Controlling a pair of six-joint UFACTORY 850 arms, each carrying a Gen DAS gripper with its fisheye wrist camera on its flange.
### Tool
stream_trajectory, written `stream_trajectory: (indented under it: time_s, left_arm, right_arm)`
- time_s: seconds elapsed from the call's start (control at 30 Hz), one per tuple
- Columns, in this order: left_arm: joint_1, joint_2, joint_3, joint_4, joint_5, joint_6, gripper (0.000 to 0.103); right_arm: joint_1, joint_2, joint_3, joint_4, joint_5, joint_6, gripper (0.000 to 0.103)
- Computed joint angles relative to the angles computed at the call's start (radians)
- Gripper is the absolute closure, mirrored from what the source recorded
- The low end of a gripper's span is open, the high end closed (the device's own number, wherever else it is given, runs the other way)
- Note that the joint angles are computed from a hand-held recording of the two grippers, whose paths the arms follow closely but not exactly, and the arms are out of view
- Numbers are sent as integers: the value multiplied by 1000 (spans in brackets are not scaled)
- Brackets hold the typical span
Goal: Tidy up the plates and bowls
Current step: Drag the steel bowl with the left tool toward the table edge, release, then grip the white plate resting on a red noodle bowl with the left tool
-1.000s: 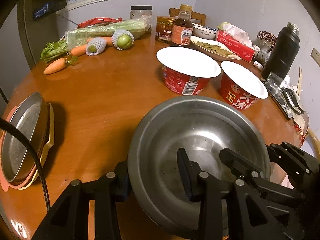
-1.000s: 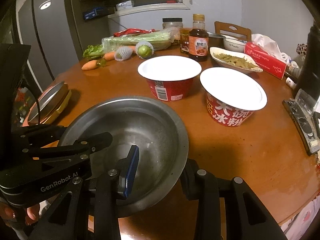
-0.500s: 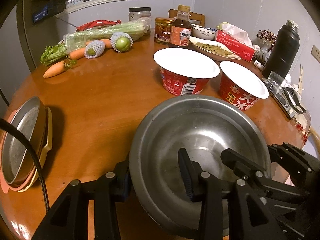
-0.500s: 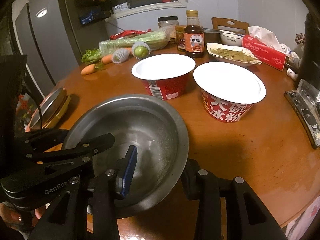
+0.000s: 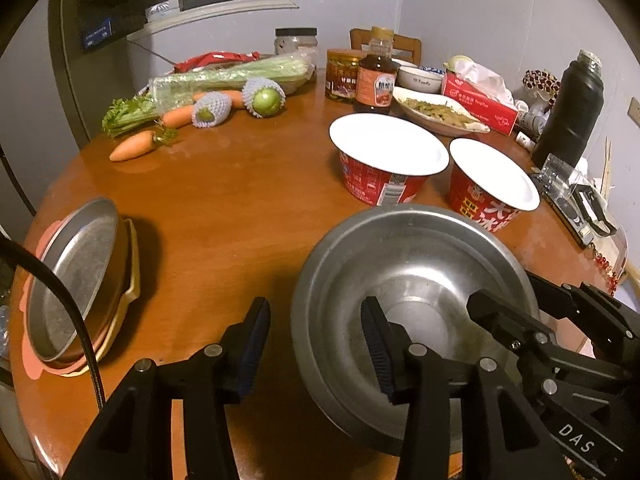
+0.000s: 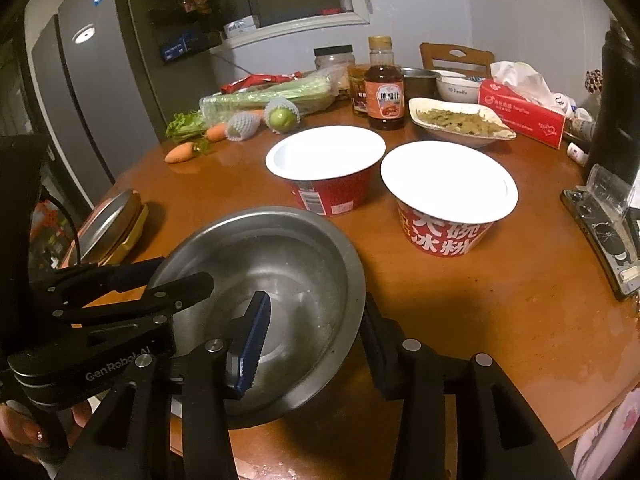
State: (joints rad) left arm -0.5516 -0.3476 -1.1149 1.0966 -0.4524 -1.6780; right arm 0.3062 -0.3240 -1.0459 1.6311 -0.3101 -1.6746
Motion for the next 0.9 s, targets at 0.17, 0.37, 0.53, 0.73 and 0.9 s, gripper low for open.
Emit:
stream_trajectory:
  time_s: [0.17,0.37,0.53,0.73,0.9]
  left_arm:
    - [-10,21,12,23,-24,-30,55]
    - [-12,31,15,26,-41,-42,54]
    - [-9,40,17,40,-31,-50,54]
    - [24,42,-7,81,-11,-55,53]
    - [64,10,-69,46,0,29,53]
  right_arm:
    - [-10,26,13,52,-17,-51,54]
    - [-18,36,19,66,-39,-64,51]
    - [-19,37,19,102,-45,-80,51]
    - [-25,12,-17,91,-76,7,51]
    - [-23,-53,-99,-37,-98,213,51]
